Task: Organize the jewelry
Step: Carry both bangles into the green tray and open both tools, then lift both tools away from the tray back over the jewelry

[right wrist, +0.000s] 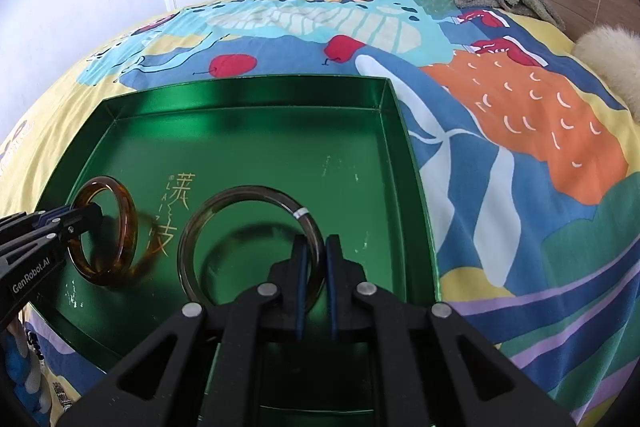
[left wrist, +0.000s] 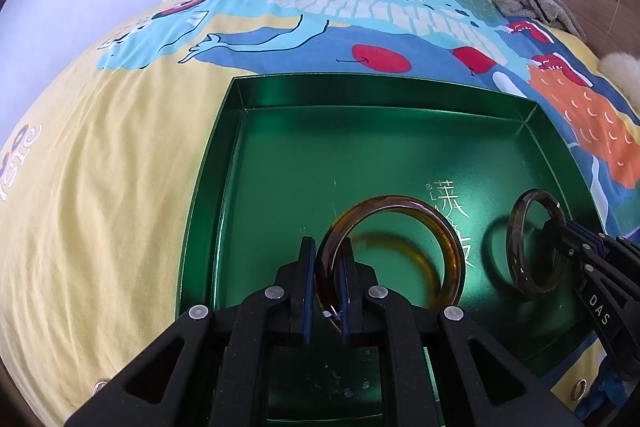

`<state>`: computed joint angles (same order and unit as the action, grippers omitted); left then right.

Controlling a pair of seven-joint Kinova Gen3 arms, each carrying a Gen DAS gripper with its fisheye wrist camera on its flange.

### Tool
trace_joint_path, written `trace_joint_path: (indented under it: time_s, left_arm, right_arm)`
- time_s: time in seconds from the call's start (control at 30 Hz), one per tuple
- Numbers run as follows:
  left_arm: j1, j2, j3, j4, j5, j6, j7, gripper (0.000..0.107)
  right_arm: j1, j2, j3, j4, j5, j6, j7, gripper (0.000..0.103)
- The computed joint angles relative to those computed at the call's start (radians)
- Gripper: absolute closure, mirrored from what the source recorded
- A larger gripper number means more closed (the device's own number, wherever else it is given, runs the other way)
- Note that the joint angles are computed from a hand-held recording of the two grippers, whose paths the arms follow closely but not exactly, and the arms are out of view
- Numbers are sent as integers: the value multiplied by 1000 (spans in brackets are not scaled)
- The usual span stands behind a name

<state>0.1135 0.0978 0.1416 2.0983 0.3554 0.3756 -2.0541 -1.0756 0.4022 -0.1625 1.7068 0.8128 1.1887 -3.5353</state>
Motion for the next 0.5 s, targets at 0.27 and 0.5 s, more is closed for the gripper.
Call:
trace_joint_path:
  time_s: [0.27, 0.5]
  left_arm:
    - [-20, -1, 6, 3, 48, -1, -66, 92]
    - [-42, -105, -33, 23, 148, 52, -171, 73]
  right_arm:
    - [5, 1, 4, -21, -25, 17, 14, 87]
    - [-68, -47, -20, -23, 37, 117, -88, 72]
